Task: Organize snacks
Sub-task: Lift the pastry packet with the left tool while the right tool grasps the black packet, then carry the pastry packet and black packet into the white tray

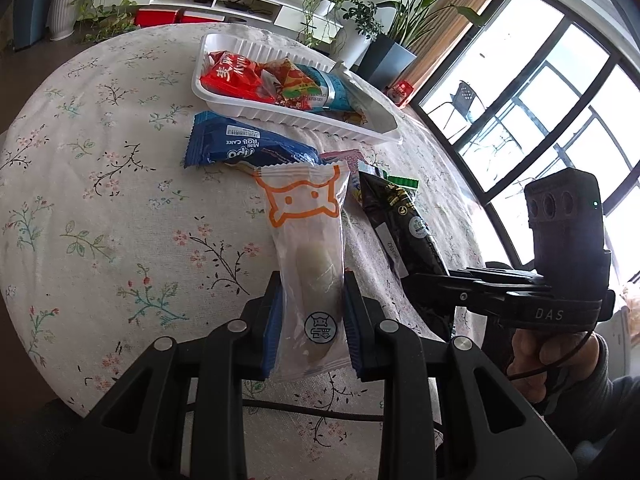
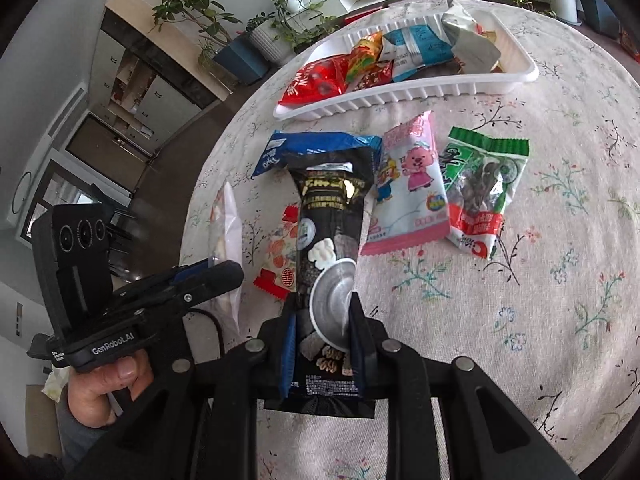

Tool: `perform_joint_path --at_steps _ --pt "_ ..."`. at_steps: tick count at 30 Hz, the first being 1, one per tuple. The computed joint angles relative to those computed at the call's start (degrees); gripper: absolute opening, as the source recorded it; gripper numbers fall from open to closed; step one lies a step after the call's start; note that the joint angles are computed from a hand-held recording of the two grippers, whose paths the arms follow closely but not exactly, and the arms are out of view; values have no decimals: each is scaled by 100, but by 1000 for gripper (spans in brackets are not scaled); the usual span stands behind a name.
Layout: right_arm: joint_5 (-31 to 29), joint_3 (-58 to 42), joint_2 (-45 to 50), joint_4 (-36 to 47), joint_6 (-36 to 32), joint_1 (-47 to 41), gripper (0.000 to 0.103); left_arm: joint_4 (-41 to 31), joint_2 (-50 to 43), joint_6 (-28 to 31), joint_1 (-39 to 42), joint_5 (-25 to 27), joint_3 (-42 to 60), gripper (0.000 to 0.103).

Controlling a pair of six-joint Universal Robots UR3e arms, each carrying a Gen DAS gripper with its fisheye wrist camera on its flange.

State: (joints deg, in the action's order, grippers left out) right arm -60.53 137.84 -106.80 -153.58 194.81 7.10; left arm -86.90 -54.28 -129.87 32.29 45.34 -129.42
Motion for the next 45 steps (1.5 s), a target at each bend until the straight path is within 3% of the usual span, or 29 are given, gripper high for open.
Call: perform_joint_path --at_steps 10,14,19,22,27,32,39,45 --pt "550 413 -1270 873 -471 -840 24 -58 -225 -99 -115 -191 288 25" --pt "799 466 -2017 1691 -899 -1464 24 68 -526 -228 -194 -296 551 25" --pt "1031 153 -2654 2767 -1542 -2355 24 732 -1241 -717 -454 -388 1098 25" --pt "1058 -197 -2647 2979 -1757 -2697 24 1202 -1784 -1098 -650 -403 1611 25" --pt "768 -1005 -1559 2272 -1624 -2564 24 1965 -3055 -1871 -1169 -268 2974 25" --pt "464 -2174 167 1369 -1231 -1977 24 2167 -4679 -2512 -1828 127 4988 25" --pt "-137 -4257 2496 1337 -889 -1147 24 1527 -7137 -3014 -2562 787 8235 25" --pt "-566 -5266 3660 1394 -652 -807 24 590 -8835 -3165 -2857 1205 10702 25"
